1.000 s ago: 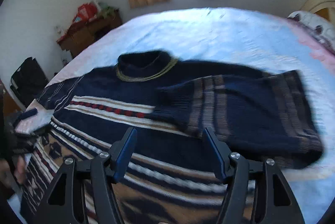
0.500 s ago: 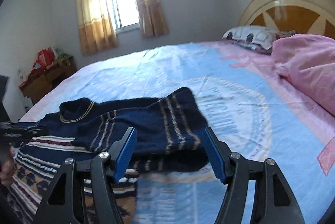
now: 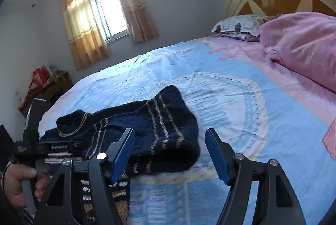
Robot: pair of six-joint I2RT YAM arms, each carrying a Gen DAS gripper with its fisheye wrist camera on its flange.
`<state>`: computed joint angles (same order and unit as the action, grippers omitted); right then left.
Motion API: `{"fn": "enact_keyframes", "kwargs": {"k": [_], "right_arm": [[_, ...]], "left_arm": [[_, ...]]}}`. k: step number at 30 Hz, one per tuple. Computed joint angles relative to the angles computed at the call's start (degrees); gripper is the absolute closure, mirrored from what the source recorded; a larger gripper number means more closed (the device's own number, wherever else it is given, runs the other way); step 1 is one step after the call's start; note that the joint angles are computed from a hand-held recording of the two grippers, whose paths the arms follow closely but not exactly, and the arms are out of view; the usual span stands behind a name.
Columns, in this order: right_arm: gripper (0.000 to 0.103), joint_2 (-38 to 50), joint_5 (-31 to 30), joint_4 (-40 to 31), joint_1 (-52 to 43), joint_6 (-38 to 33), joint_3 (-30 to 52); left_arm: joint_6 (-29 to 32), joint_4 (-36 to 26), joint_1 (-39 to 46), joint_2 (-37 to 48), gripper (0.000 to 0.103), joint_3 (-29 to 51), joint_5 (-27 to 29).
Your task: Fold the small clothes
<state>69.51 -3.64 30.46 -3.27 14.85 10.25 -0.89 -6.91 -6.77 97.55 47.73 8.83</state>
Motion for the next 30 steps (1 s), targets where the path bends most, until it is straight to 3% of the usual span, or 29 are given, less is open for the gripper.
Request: {"fn": "enact_keyframes", "kwargs": {"k": [4, 12, 30], "right_arm": [[0.033, 0.8, -0.9, 0.4, -1.4, 1.0, 0.1], [0.033, 1.1, -1.0, 1.4, -1.8, 1.2, -0.3], [0.032, 1.5, -0.4, 2.5, -1.3, 1.1, -0.5]], "left_arm": [[2.9, -0.9, 0.6, -6.3, 0.090, -2.0, -0.2], [7.9, -8.0, 8.3, -15.8, 0.091, -1.1, 5.4], [19.9, -9.3, 25.0, -16.3, 0.091, 0.9, 9.7]]}}
